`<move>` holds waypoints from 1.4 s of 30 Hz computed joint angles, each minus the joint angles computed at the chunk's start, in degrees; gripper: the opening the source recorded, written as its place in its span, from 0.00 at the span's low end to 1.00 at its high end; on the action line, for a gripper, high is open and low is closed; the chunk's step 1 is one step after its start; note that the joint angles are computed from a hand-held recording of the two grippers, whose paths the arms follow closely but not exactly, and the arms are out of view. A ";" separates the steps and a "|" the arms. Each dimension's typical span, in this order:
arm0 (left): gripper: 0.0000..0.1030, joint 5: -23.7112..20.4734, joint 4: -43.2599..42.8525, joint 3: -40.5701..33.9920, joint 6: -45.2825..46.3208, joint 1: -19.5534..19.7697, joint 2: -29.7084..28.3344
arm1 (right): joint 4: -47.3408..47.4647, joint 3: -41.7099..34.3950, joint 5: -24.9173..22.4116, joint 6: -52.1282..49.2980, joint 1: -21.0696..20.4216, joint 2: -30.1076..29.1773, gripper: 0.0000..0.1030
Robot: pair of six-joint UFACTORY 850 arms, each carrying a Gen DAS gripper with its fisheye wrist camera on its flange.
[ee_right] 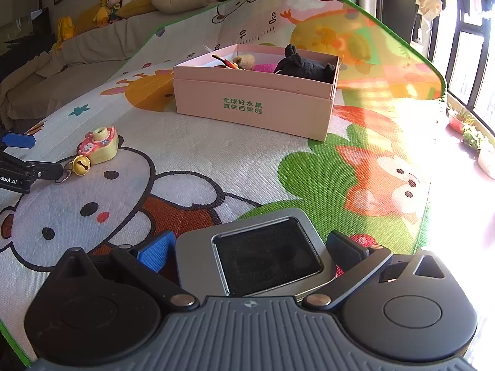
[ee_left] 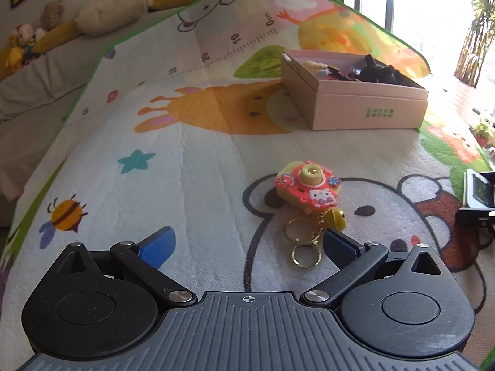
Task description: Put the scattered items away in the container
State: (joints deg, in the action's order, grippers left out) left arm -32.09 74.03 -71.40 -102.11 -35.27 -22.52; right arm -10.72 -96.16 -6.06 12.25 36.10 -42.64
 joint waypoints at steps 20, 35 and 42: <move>1.00 21.35 15.92 -5.58 -10.21 -0.41 -4.37 | -0.24 0.27 0.34 0.52 -0.10 0.07 1.00; 0.98 4.62 -2.75 -13.32 2.60 0.88 -10.39 | -0.66 0.32 0.35 1.00 -0.05 0.11 1.00; 0.70 7.38 -0.38 -11.00 1.50 1.27 -9.17 | -1.21 0.38 0.36 1.56 -0.02 0.15 1.00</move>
